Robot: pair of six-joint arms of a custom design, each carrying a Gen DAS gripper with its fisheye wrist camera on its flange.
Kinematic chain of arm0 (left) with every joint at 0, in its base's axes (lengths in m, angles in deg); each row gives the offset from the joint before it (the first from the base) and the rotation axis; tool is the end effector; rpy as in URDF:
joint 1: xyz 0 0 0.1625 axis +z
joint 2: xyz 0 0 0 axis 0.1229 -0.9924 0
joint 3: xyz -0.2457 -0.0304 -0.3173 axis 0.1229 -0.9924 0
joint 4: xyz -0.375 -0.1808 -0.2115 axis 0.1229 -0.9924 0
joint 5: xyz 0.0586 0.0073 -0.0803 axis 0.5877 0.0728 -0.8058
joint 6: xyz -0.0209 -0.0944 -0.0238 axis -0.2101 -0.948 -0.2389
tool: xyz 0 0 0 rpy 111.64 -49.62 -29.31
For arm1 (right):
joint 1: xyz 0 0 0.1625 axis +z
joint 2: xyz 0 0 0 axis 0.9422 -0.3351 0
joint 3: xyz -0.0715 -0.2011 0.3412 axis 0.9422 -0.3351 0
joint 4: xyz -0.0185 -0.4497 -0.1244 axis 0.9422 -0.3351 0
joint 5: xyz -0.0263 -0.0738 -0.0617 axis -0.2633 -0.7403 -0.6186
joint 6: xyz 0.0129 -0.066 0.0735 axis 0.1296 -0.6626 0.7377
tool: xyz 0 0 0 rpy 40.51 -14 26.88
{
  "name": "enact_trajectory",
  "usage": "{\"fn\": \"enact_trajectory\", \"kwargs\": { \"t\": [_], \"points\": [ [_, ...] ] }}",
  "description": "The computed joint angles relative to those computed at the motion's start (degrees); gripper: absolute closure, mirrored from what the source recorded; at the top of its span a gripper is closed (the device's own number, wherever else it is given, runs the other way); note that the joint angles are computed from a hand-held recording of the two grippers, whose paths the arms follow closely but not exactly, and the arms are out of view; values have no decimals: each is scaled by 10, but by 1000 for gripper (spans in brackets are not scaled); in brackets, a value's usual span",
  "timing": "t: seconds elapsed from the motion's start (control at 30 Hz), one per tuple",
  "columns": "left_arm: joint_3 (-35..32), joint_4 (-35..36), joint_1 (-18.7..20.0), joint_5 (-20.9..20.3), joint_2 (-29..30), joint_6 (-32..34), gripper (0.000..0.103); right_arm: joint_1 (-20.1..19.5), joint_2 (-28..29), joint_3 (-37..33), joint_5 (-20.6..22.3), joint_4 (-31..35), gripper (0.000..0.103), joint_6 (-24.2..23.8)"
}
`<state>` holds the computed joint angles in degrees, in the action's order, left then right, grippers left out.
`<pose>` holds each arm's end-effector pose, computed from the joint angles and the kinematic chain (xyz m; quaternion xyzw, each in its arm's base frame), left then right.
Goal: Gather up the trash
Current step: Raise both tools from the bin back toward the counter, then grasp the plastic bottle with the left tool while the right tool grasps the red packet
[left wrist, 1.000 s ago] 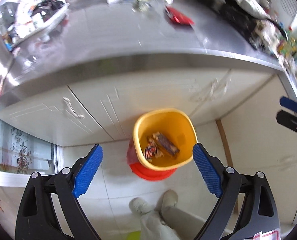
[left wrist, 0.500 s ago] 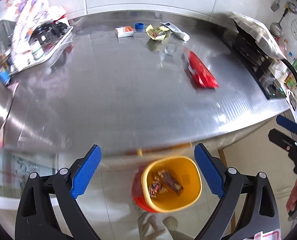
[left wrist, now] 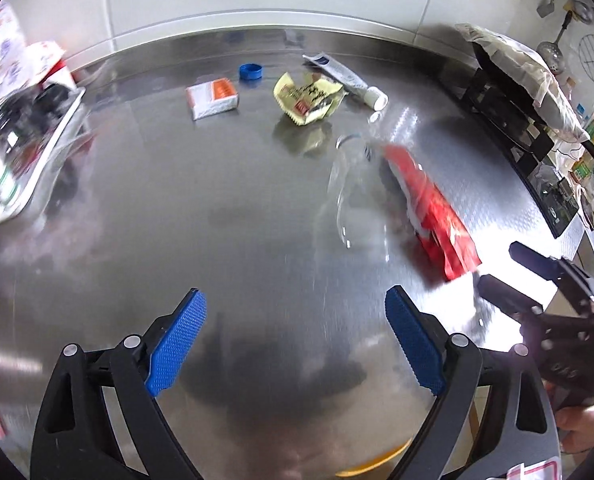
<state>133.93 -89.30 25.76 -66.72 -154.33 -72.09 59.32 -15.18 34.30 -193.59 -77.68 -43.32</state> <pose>-0.2528 -0.4084 0.4014 0.0802 0.9055 -0.2521 0.3318 0.4463 -0.4149 0.2463 0.2618 -0.9063 0.2584 0.2081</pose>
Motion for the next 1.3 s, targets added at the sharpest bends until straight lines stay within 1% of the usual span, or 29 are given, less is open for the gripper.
{"fn": "enact_trajectory", "kwargs": {
  "t": [0.07, 0.13, 0.27, 0.5, 0.6, 0.67, 0.7, 0.73, 0.77, 0.83, 0.87, 0.93, 0.97, 1.0, 1.03, 1.1, 1.2, 1.3],
  "points": [
    [-2, -22, 10, -2, 5, 23, 13, -2, 16, -6, -11, -14, 26, -1],
    [-3, -50, 19, -3, 11, 50, 13, -4, 28, -13, -9, -22, 26, -2],
    [-7, -89, 36, -4, 24, 87, 13, -2, 48, -21, -25, -33, 26, -17],
    [-17, -130, 66, -15, 51, 124, 15, -6, 64, -30, -63, -44, 26, -22],
    [-23, -140, 78, -18, 62, 134, 21, -11, 68, -37, -69, -43, 26, -19],
    [-27, -145, 82, -11, 69, 140, 23, -13, 74, -44, -76, -42, 28, -28],
    [-29, -146, 83, -8, 72, 142, 26, -14, 77, -46, -79, -43, 34, -35],
    [-32, -146, 85, -7, 75, 145, 30, -14, 78, -48, -78, -45, 43, -42],
    [-34, -146, 85, -6, 76, 148, 33, -15, 79, -51, -75, -45, 44, -46],
    [-37, -146, 86, -3, 79, 154, 46, -15, 81, -55, -76, -38, 47, -46],
    [-38, -144, 86, -2, 79, 155, 51, -15, 81, -56, -75, -37, 48, -44],
    [-38, -151, 89, -7, 77, 165, 76, -17, 78, -58, -68, -31, 53, -39],
    [-38, -155, 91, -14, 76, 169, 83, -16, 78, -58, -68, -30, 54, -40],
    [-39, -155, 93, -17, 75, 168, 92, -16, 77, -58, -67, -28, 56, -41],
    [-38, -162, 94, -23, 73, 170, 96, -16, 75, -58, -64, -25, 57, -39],
    [-36, -164, 90, -18, 69, 168, 99, -16, 72, -58, -60, -17, 58, -32],
    [-36, -164, 86, -21, 61, 170, 99, -20, 61, -56, -44, 0, 58, -8],
    [-35, -160, 80, -20, 53, 169, 99, -21, 51, -50, -40, 3, 58, 4]
  ]
}}
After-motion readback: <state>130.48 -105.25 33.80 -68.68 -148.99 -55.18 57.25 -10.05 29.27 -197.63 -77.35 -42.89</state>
